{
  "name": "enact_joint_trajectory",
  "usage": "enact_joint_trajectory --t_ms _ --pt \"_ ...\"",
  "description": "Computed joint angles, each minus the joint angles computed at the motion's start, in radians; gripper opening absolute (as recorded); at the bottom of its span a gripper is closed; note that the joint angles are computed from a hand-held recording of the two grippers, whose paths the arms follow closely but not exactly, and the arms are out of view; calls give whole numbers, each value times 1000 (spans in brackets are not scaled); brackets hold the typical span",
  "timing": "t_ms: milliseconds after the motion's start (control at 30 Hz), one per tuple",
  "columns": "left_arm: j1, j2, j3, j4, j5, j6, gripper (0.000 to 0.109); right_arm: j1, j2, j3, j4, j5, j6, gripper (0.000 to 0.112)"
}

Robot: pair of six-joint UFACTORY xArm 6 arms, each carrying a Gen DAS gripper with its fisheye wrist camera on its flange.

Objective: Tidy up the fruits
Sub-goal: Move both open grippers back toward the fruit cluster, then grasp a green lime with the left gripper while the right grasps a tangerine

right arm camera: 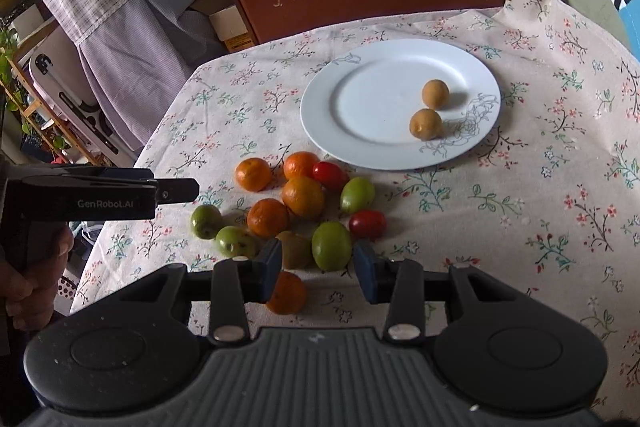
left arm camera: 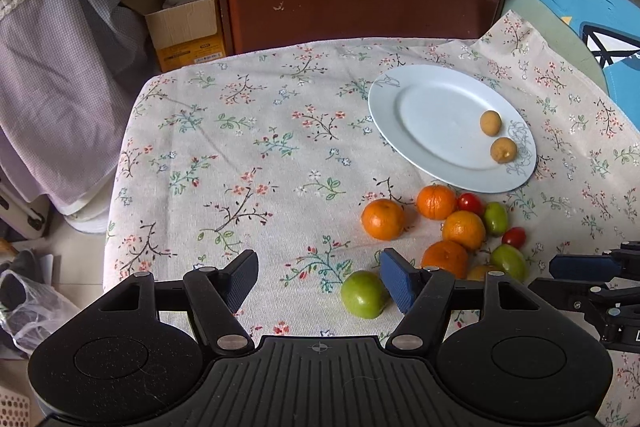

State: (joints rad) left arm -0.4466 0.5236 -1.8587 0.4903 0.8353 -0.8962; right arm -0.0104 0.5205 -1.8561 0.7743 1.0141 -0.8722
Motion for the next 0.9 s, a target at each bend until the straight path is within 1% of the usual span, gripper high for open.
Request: enact_joint_trajectory --t_ms 167,267,333,433,533,600,633,667,733,800,833,900 --pt "1 -30 63 -11 -47 20 65 4 -29 50 -9 20 -27 41" --pt "4 -30 78 -32 -60 27 64 13 -40 70 -17 14 -45 41" --pt "7 -33 91 -53 -80 36 60 16 -41 75 -18 10 -52 41" --pt "9 -36 105 -61 -105 36 60 22 -45 87 -26 -3 -58 41" --pt "11 -34 110 -85 -129 51 56 28 -47 95 -32 -9 -72 41" --pt "9 -23 100 -105 -130 67 56 33 -45 97 -40 -17 -73 39" --pt "8 -16 93 -116 -129 78 55 36 -45 100 -44 -21 -73 38" --pt "7 -10 89 -126 -131 90 50 38 -45 102 -46 -25 -76 37" --pt "5 -3 82 -133 -130 104 46 40 -44 104 -48 -29 -83 32" --pt "6 1 80 -133 -133 102 45 44 -49 115 -47 -45 -92 30" --pt "8 3 80 -143 -137 105 43 44 -48 113 -47 -46 -93 29" --pt "9 12 70 -149 -131 110 41 44 -45 110 -46 -46 -90 29"
